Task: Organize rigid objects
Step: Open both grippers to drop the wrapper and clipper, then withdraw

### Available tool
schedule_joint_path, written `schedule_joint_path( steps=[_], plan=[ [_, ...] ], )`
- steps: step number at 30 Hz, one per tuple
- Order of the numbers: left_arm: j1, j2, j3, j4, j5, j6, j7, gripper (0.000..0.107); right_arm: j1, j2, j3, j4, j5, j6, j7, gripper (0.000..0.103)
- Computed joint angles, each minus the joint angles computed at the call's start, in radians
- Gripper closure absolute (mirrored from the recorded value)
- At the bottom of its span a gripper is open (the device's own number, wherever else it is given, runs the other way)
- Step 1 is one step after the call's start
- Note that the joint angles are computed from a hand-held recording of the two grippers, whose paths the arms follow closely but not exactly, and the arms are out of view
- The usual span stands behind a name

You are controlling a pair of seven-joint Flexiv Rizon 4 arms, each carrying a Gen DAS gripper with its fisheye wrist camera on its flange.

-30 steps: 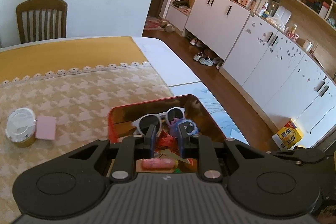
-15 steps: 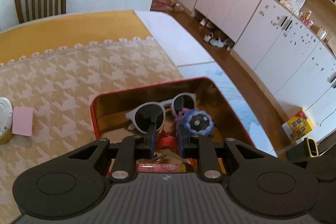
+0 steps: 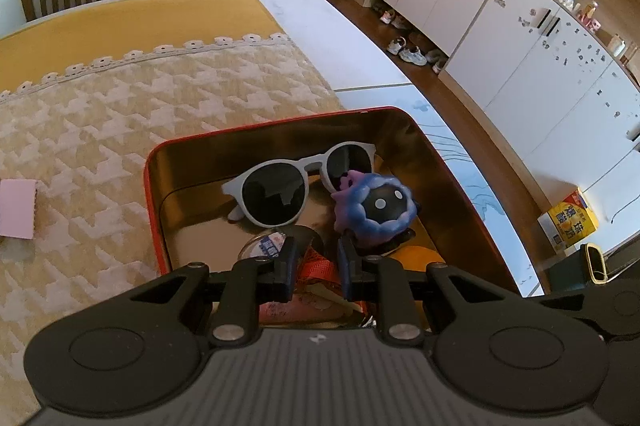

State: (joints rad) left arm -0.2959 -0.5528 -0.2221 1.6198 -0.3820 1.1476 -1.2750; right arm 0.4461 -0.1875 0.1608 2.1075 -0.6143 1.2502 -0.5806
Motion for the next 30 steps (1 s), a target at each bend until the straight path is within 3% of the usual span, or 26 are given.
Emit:
schedule_joint_path(
  steps=[15,18,20,30],
  plan=[
    [-0.006,0.034,0.007,0.028,0.029,0.003,0.016,0.082,-0.018,0.029,0.011,0.030,0.057,0.038,-0.021,0.078],
    [0.006,0.050,-0.013,0.053,0.006,0.024,0.042,0.070,-0.022,0.037,0.016,0.035,0.073,0.045,-0.024,0.074],
    [0.009,0.061,-0.020,0.070,-0.006,0.045,0.058,0.052,-0.026,0.040,0.012,0.038,0.065,0.052,-0.025,0.072],
    [0.027,0.157,-0.040,0.175,-0.062,0.142,0.122,0.052,-0.035,0.082,0.001,0.069,-0.038,0.082,0.068,0.064]
  ],
)
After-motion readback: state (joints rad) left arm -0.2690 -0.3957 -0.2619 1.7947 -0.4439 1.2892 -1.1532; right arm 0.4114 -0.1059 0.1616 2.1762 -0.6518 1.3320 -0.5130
